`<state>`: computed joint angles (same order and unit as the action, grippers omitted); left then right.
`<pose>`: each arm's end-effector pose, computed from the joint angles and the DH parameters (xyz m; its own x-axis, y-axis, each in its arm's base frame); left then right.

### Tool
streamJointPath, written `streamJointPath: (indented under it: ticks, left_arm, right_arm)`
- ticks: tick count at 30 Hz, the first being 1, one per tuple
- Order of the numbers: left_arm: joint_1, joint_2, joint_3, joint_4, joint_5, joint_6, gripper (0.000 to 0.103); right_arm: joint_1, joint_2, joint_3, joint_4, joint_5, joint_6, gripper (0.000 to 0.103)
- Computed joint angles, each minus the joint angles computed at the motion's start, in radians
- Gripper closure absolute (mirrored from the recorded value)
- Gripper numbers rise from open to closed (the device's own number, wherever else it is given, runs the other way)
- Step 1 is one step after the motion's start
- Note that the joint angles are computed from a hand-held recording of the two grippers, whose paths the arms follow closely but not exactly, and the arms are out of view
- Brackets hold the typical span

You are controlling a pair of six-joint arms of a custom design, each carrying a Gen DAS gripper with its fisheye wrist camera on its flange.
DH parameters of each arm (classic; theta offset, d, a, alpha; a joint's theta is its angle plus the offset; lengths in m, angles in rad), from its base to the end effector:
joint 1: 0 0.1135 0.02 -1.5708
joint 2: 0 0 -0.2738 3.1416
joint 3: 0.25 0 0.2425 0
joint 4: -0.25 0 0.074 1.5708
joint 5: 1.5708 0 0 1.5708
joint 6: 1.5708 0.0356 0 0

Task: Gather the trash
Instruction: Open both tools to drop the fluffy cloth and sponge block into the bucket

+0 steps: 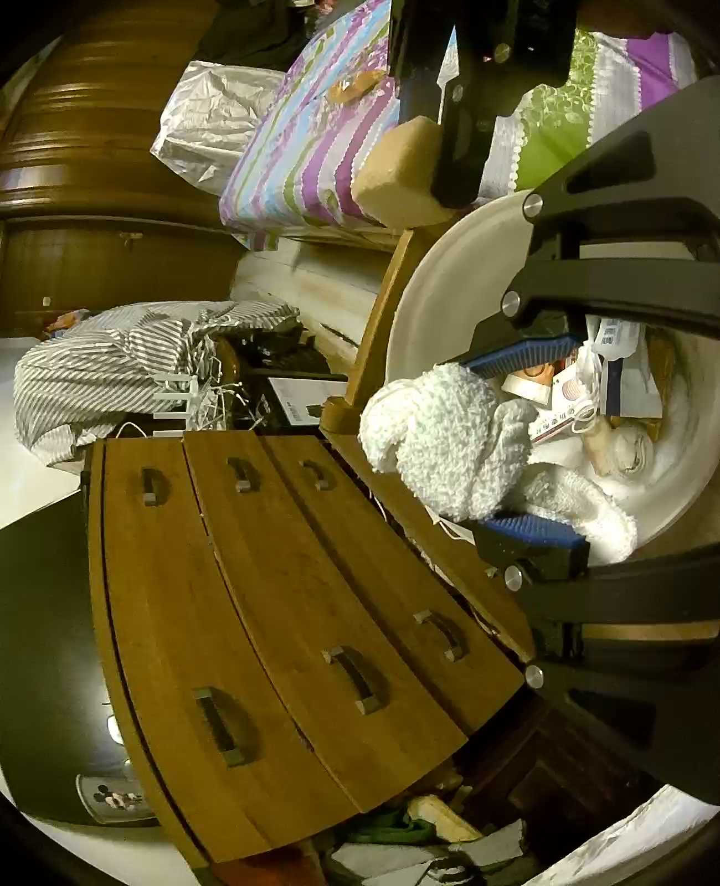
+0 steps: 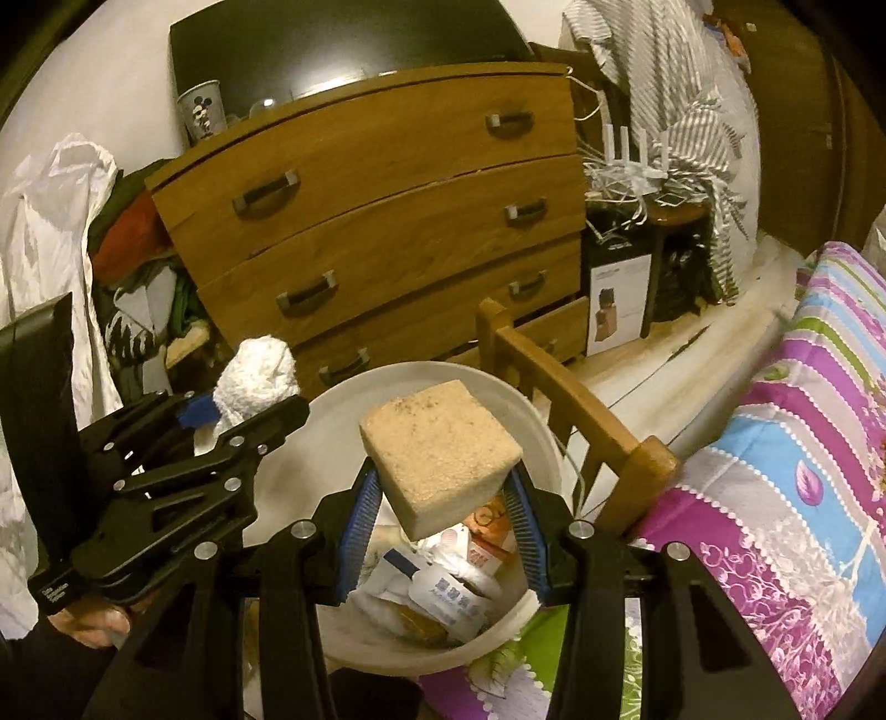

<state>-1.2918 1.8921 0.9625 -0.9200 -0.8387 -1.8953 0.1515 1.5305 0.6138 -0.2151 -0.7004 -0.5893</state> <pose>0.0993 -0.2505 0.1269 -0.5781 -0.2826 -0.7655 -0.4738 0.8800 0.0329 0.2363 0.0593 0.1455 -0.5293 -0.5107 -0.6776 -0.8184 0.5181 0.2488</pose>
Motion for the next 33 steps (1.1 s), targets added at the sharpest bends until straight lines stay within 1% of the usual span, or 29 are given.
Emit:
streamJointPath:
  ticks: [7, 9, 11, 12, 13, 15, 16, 21, 27, 30, 33]
  left_arm:
    - [0.012, -0.017, -0.041, 0.058, 0.006, 0.029, 0.06]
    - [0.016, -0.022, -0.048, 0.071, 0.006, 0.037, 0.06]
    - [0.018, -0.025, -0.054, 0.081, 0.007, 0.041, 0.058]
    - [0.02, -0.025, -0.058, 0.085, 0.01, 0.041, 0.053]
    - [0.025, -0.024, -0.062, 0.085, 0.016, 0.038, 0.049]
    - [0.034, -0.033, -0.083, 0.118, 0.024, 0.048, 0.034]
    - [0.036, -0.04, -0.096, 0.136, 0.029, 0.051, 0.032]
    - [0.04, -0.059, -0.138, 0.192, 0.037, 0.06, 0.032]
    - [0.036, -0.048, -0.141, 0.198, 0.04, 0.061, 0.032]
    - [0.03, -0.036, -0.125, 0.182, 0.043, 0.047, 0.032]
    - [0.007, -0.003, -0.073, 0.109, 0.04, 0.002, 0.032]
  right_arm:
    - [0.051, 0.009, -0.001, 0.031, 0.018, 0.018, 0.056]
    - [0.053, 0.014, 0.006, 0.019, 0.012, 0.006, 0.056]
    - [0.055, 0.018, 0.012, 0.009, 0.012, -0.007, 0.055]
    - [0.055, 0.023, 0.019, 0.0, 0.01, -0.016, 0.052]
    - [0.052, 0.029, 0.023, -0.005, 0.009, -0.023, 0.044]
    - [0.05, 0.03, 0.016, 0.013, 0.01, -0.021, 0.033]
    - [0.048, 0.033, 0.014, 0.02, 0.015, -0.022, 0.032]
    - [0.033, 0.06, 0.021, 0.028, 0.012, -0.021, 0.033]
    - [0.0, 0.058, 0.006, 0.045, 0.012, -0.036, 0.033]
    - [-0.018, 0.04, -0.013, 0.059, 0.014, -0.034, 0.033]
    - [-0.059, -0.017, -0.067, 0.092, 0.016, -0.041, 0.033]
